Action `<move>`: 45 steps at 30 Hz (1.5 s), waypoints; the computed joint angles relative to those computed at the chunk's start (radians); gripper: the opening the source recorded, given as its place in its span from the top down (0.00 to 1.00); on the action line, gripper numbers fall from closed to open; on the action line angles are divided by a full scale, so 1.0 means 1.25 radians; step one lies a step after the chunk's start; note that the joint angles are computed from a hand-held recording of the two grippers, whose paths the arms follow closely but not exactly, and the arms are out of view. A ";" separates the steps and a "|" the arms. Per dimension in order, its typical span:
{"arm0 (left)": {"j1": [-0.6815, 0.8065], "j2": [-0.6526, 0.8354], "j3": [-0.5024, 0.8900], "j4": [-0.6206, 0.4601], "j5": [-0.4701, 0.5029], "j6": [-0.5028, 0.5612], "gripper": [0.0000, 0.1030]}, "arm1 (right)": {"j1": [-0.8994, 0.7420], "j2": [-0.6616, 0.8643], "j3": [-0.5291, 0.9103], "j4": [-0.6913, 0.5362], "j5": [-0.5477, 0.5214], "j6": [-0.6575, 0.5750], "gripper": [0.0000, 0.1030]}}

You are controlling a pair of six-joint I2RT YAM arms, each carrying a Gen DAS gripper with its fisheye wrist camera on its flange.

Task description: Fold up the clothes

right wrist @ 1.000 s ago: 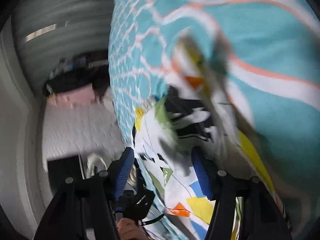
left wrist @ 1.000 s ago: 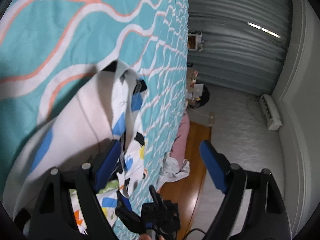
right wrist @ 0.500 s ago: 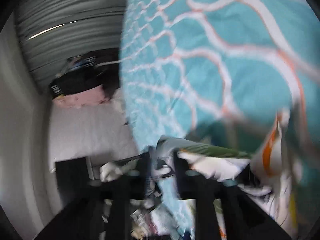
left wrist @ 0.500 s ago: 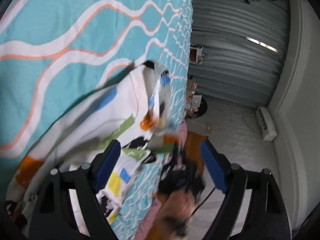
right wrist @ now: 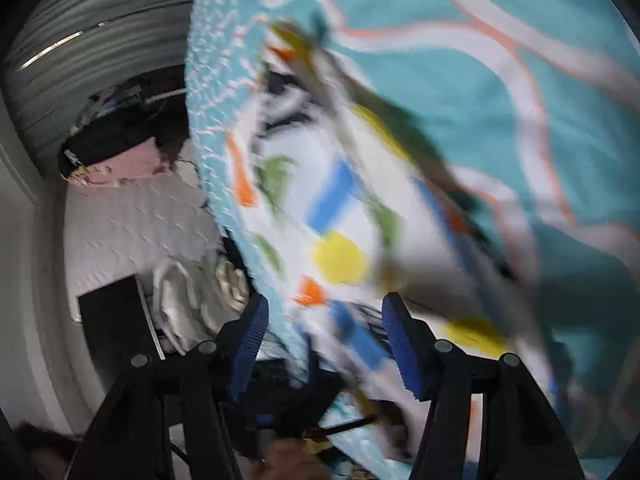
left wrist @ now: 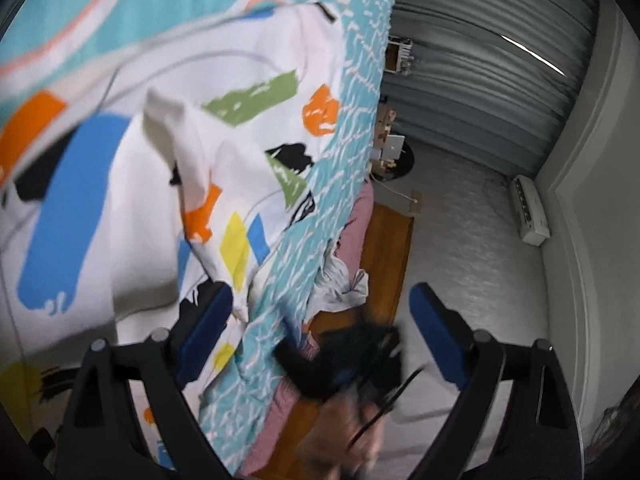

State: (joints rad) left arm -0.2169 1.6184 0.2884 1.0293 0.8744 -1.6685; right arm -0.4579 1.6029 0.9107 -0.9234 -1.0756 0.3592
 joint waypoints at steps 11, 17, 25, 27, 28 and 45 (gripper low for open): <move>-0.042 -0.023 -0.026 0.017 -0.030 -0.024 0.11 | -0.023 -0.008 -0.108 0.265 -0.065 0.154 0.41; -0.054 -0.034 -0.012 -0.017 -0.032 -0.007 0.11 | 0.070 -0.008 -0.132 0.454 -0.021 0.297 0.96; -0.053 -0.004 -0.012 -0.001 -0.034 -0.012 0.11 | 0.127 -0.075 -0.086 0.528 0.011 0.392 0.96; -0.045 -0.029 -0.023 -0.016 -0.037 -0.006 0.11 | 0.145 -0.063 -0.044 0.543 0.008 0.412 0.96; -0.040 -0.045 -0.031 -0.028 -0.038 -0.003 0.11 | 0.161 -0.042 0.001 0.539 0.011 0.414 0.96; 0.128 -0.235 -0.124 -0.100 -0.015 -0.013 0.11 | 0.455 0.365 0.600 0.333 0.156 0.345 0.33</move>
State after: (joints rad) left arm -0.0573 1.3252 0.1329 0.9047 0.8556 -1.6842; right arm 0.1108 2.0588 1.6601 -0.5075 -0.8800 0.7904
